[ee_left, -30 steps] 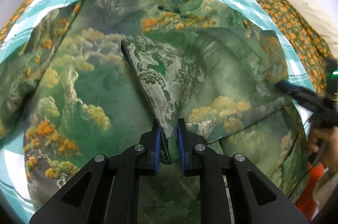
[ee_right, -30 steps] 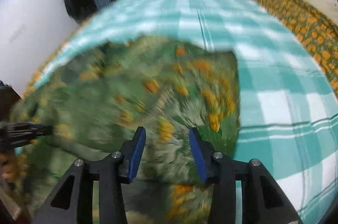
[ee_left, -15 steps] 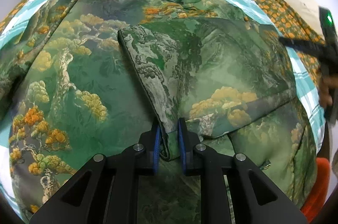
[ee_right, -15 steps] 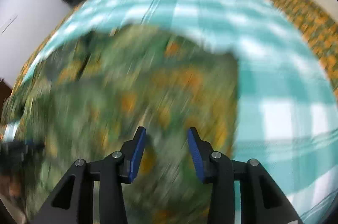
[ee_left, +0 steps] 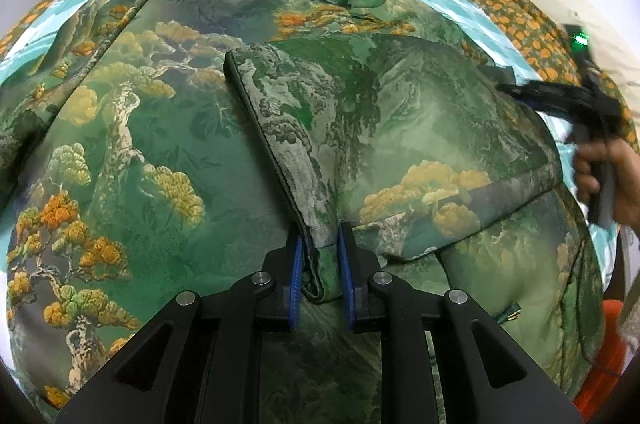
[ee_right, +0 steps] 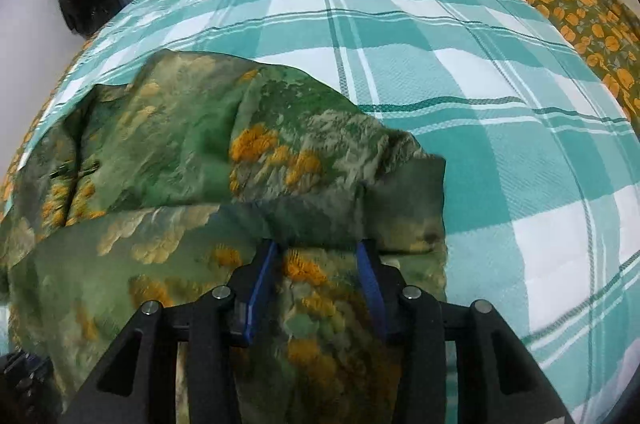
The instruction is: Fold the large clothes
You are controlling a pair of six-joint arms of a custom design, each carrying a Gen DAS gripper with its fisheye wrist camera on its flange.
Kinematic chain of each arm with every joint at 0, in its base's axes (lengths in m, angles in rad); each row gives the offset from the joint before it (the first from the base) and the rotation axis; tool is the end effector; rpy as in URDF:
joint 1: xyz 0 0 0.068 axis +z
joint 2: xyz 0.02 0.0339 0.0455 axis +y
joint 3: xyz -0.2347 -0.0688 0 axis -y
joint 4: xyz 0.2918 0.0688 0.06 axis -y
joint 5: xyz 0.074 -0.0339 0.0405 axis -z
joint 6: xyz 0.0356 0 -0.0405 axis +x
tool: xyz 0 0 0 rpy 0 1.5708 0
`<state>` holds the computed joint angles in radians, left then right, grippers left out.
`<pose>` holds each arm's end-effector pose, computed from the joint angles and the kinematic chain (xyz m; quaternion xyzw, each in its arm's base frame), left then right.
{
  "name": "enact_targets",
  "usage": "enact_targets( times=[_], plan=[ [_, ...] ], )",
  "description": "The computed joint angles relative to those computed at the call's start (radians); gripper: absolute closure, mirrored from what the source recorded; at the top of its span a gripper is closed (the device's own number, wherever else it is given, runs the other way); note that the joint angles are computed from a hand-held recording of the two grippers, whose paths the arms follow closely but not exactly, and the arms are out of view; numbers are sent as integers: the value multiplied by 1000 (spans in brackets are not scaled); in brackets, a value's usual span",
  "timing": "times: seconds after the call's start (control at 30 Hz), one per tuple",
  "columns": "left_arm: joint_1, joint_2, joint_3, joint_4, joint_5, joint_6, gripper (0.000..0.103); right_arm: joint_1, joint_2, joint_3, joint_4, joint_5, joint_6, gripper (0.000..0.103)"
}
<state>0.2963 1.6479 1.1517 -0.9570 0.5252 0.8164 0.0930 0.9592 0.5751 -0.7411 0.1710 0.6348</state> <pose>0.3261 0.0809 0.1573 0.2626 0.9277 -0.1901 0.1850 0.2249 0.0149 0.1535 0.2782 0.9312 0.0005 0.2354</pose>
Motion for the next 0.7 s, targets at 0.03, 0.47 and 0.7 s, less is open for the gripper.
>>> enact_targets(
  times=[0.03,0.47,0.7],
  plan=[
    [2,-1,-2,0,2,1,86,28,-98,-29,-48,2,9,60],
    [-12,-24,-13,16,-25,-21,83,577,-560,-274,-327,177,535,60],
    [86,-120,-23,-59,-29,59,43,944,-386,-81,-528,381,908,60]
  ],
)
